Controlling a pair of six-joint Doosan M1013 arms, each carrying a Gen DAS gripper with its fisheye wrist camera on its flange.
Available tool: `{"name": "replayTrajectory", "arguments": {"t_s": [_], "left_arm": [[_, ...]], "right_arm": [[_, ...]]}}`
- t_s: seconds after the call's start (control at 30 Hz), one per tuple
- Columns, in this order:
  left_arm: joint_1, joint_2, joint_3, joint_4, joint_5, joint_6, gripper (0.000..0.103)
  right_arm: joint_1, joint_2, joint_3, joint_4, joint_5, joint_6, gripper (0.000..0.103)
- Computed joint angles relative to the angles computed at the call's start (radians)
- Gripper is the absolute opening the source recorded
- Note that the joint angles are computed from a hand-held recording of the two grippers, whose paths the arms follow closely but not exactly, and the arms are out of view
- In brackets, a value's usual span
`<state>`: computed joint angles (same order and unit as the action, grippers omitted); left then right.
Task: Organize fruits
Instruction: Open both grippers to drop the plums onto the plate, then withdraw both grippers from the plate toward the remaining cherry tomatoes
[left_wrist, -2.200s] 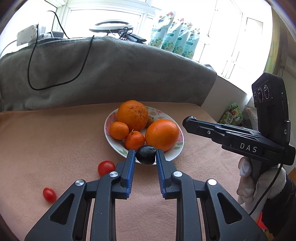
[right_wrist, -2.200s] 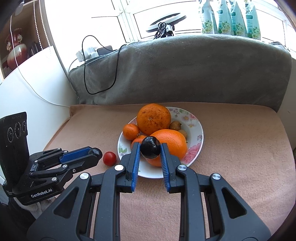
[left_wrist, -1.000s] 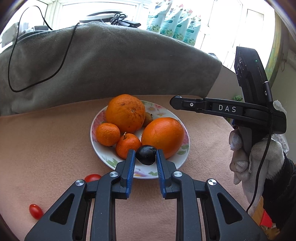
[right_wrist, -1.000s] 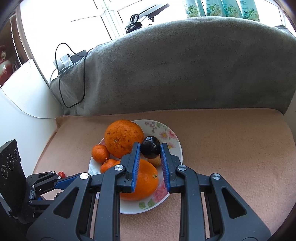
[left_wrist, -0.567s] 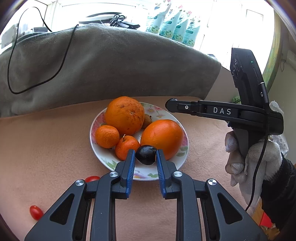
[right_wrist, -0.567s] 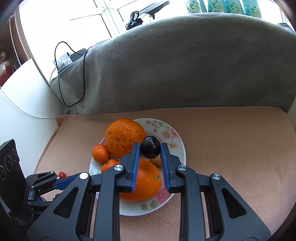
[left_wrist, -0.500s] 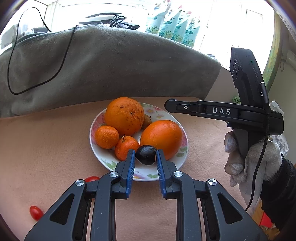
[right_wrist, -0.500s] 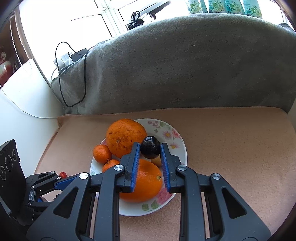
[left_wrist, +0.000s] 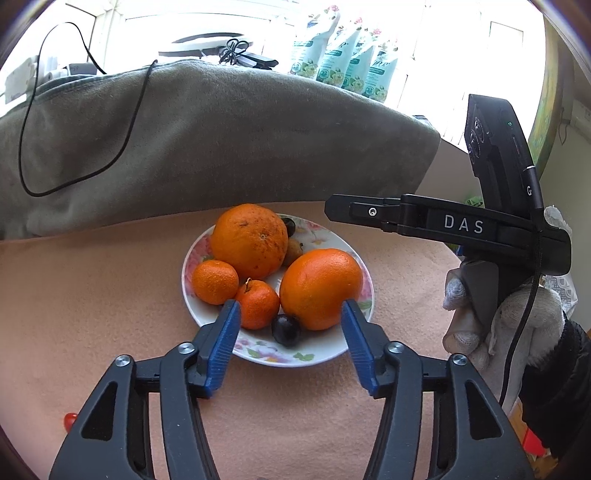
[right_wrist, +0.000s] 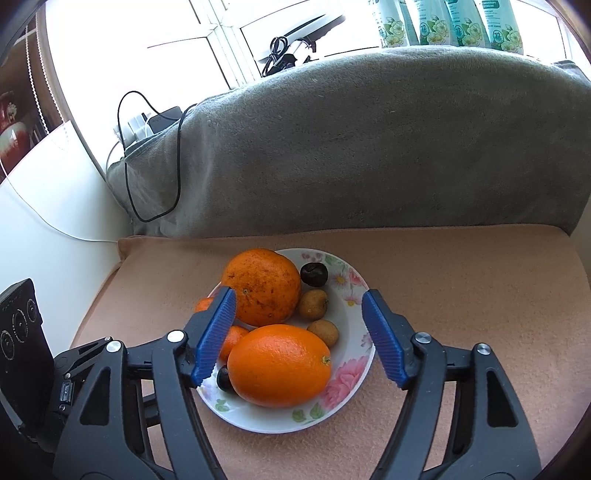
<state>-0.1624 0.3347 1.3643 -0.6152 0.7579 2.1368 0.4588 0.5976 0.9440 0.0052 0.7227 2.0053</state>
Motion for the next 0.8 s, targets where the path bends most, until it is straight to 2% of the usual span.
{"name": "replayTrajectory", "arguments": {"t_s": [0.17,0.8], "left_arm": [[-0.011,-0.004,-0.001,0.071,-0.023,-0.058,0.073],[-0.007,-0.020,0.011,0.098,-0.047,-0.080,0.073]], "right_arm": [[0.002,-0.003,0.001,-0.019,0.004,0.026,0.087],[0.015,-0.032,0.036,-0.061,-0.024,0.086,0.087]]}}
